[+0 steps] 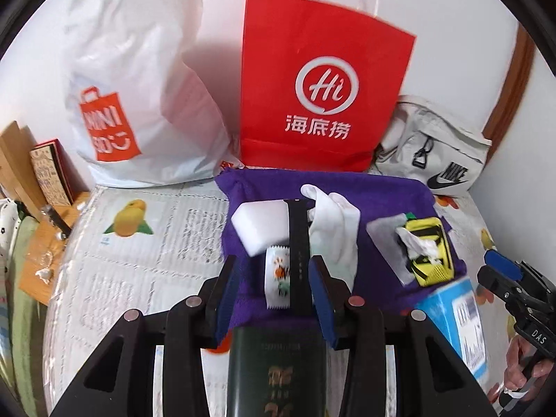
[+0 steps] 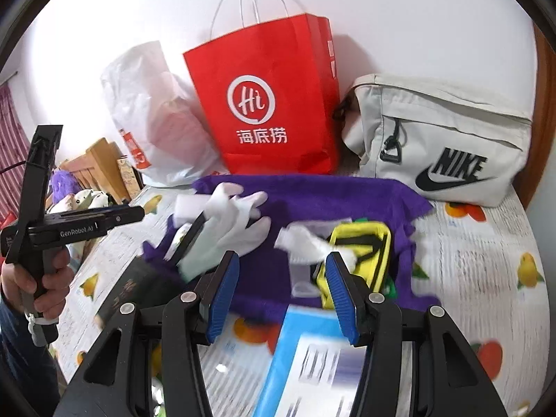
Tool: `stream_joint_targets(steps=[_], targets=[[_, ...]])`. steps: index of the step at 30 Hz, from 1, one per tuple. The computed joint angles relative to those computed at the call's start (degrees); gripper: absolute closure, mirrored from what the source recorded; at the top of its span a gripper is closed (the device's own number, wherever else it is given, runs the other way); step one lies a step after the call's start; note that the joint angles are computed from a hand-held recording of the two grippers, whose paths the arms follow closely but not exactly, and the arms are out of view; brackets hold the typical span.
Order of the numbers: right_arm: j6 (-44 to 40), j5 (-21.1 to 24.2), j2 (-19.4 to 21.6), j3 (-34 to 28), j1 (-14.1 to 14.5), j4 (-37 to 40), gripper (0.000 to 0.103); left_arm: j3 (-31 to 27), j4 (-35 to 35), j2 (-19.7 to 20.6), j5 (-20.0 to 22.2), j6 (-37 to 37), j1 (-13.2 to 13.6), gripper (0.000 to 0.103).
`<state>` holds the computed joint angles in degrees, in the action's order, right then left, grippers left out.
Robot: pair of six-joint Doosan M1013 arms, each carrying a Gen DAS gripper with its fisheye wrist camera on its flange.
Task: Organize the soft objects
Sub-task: 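Open the left gripper to drop the watch strap onto the towel, then move the left gripper to the other black strap piece while the right grasps the green tissue packet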
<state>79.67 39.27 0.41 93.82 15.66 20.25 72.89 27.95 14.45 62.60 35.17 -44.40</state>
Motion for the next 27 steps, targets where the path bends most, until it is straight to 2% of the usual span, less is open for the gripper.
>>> stream_joint_targets(steps=[4,8,12,14,16,17,18,20,27], targets=[[2.0,-0.4,-3.5,3.2,0.9,-0.4,0.051,3.1,0.0,-3.0,-0.6,-0.2,-1.8,0.064],[1.4,1.2,-6.6,6.2,1.7,1.4,0.051,5.6,-0.1,-4.9,0.5,-0.8,-3.7,0.064],[5.7,2.3,-9.1,9.1,4.4,-3.2,0.051,8.3,-0.4,-6.5,1.2,-1.9,-5.6,0.064],[5.8,2.9,-10.0,10.6,5.2,-2.3,0.045,9.8,-0.6,-7.3,0.7,-2.3,-6.4,0.062],[4.4,2.4,-10.9,12.5,5.8,0.5,0.041,11.3,-0.7,-8.1,0.3,-3.2,-7.1,0.055],[4.0,1.8,-11.3,13.2,6.2,1.3,0.038,11.9,-1.1,-8.3,0.3,-3.3,-7.3,0.049],[4.2,1.3,-11.6,13.8,6.8,1.2,0.034,12.5,-1.1,-8.5,0.4,-3.3,-7.6,0.046],[7.0,0.7,-11.8,14.6,8.6,-1.8,0.029,13.5,-1.0,-8.9,1.0,-3.4,-8.2,0.046],[14.2,0.0,-10.8,15.9,13.3,-10.2,0.026,17.1,-2.1,-10.3,-0.4,-3.1,-8.9,0.042]])
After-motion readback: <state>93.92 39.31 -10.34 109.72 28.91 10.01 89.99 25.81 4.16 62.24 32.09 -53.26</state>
